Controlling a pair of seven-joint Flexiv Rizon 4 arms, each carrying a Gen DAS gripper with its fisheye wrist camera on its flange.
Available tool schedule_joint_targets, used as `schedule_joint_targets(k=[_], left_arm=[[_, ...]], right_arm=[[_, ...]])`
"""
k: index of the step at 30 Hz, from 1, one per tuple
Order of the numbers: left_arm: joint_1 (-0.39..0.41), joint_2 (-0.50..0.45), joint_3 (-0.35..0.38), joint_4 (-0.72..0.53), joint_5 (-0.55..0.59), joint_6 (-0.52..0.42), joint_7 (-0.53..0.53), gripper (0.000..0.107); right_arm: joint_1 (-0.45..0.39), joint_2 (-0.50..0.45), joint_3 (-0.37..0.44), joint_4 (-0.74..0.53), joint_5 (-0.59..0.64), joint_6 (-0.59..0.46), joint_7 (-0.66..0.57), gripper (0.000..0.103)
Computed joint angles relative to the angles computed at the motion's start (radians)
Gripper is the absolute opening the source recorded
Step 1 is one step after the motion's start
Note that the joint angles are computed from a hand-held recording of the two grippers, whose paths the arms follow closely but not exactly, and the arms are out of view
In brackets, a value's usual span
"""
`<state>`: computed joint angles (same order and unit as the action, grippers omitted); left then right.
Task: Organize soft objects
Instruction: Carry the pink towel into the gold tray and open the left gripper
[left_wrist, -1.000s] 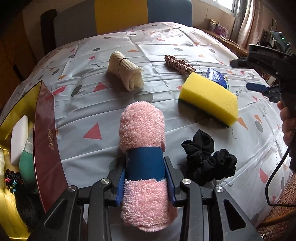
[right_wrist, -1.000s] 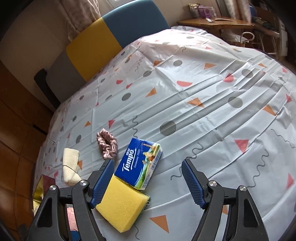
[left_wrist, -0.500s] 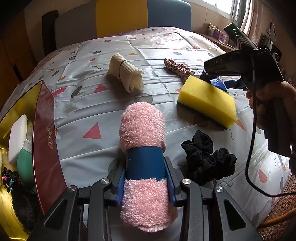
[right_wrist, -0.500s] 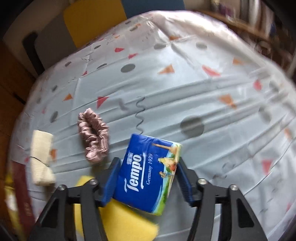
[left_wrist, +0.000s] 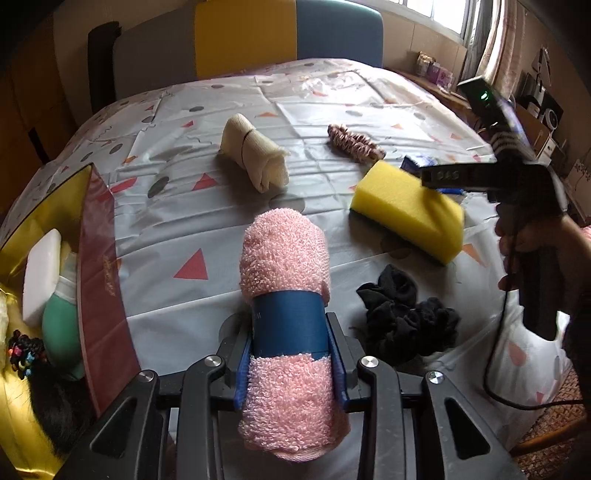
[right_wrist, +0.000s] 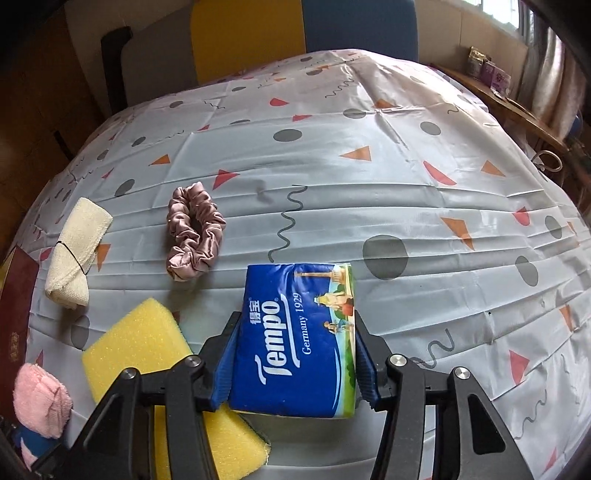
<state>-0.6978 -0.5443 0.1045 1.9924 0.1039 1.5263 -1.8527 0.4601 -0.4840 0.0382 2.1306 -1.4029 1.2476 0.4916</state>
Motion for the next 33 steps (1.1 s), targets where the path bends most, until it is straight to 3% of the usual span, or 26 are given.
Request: schedule_joint_targets(k=[5,9,14,19,20,22,25,27,30,33], left_arm=[[0.044,0.066,-0.051,0.062,-0.015,0.073,0.018,0.034],[0.139,0.147,-0.141,0.142,-0.070,0.136,0.055,0.034],[0.169,0.245,-0.112,0.229,-0.134,0.174,0.044,0.034],[0.164,0.310,0.012,0.303,-0.148,0.170,0.004,0.034],[0.180,0.317,0.032,0.318,-0.150,0.160,-0.004,0.034],[0.260,0.328,0.005,0.347,-0.163,0.145,0.000,0.034],[0.300,0.317,0.045,0.348,-0.144,0.120,0.004,0.034],[0.380,0.303,-0.004,0.346,-0.181,0.111,0.060,0.034],[0.389,0.261,0.040,0.288,-0.134,0.068,0.043,0.034],[0.444,0.221,0.008,0.243,-0.147,0.033,0.072,0.034]], right_arm=[[0.002,-0.007,0.000,-0.008,-0.014,-0.012,0.000,0.054],[0.002,-0.005,0.000,-0.007,-0.037,-0.020,0.013,0.054],[-0.003,-0.005,0.008,-0.008,-0.045,-0.032,0.009,0.054],[0.001,-0.004,0.013,-0.008,-0.029,-0.048,-0.009,0.054],[0.002,-0.004,0.013,-0.008,-0.028,-0.050,-0.010,0.054],[0.004,-0.003,0.012,-0.007,-0.028,-0.053,-0.013,0.054],[0.003,-0.002,0.011,-0.006,-0.029,-0.053,-0.013,0.054],[0.004,-0.001,0.013,-0.006,-0.023,-0.058,-0.019,0.054],[0.008,-0.001,0.014,-0.006,-0.015,-0.065,-0.023,0.054],[0.010,-0.001,0.013,-0.006,-0.014,-0.065,-0.024,0.054]])
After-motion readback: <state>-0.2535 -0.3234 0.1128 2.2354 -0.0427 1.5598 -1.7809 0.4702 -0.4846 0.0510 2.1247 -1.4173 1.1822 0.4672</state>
